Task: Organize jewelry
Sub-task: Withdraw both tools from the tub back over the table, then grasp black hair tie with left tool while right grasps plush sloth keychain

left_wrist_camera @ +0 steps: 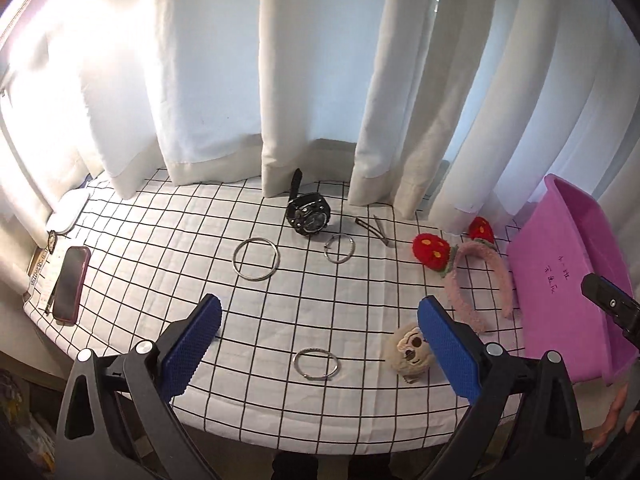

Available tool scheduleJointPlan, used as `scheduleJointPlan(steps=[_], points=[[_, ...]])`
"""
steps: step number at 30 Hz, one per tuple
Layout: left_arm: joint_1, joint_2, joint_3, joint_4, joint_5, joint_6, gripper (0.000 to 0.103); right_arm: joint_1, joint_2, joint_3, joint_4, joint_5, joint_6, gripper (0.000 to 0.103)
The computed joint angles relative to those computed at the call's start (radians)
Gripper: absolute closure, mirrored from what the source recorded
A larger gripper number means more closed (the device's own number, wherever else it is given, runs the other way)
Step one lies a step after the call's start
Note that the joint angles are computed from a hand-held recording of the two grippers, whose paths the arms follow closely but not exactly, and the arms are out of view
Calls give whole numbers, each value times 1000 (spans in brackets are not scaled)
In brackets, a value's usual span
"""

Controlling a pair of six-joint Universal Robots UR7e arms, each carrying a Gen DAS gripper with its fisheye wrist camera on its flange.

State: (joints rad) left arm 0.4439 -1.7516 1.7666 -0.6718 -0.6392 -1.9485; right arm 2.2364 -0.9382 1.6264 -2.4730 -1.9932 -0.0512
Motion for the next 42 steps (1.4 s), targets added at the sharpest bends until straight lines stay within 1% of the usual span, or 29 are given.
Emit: scheduleJointPlan(steps=[2,6,12,17,19,23,27,29,33,39,42], points=[[3,-41,12,60,-19,-22,6,20,16,13,-11,-9,34,27],[12,-137,43,115,-53,-24,6,48,38,51,-36,-30,99,27],[20,-271,113,143,-100,-1,6,62,79,109,-63,-38,185,27],[54,-346,175,123,-139,27,6,63,105,147,-53,-33,229,27],[71,-369,203,105,-143,41,6,61,117,157,-42,-33,238,27],[114,-396,250,61,-136,73,6,51,141,179,-63,-50,240,27],[154,-417,294,13,-102,122,6,38,161,205,-121,-58,232,27],[174,-418,309,-6,-86,144,6,30,174,208,-132,-51,235,27],[201,-428,331,-40,-58,155,6,14,202,200,-156,-36,224,27],[249,-424,350,-93,-23,186,6,2,249,172,-183,-34,212,27],[262,-420,351,-106,-2,193,6,8,276,150,-182,-61,199,27]])
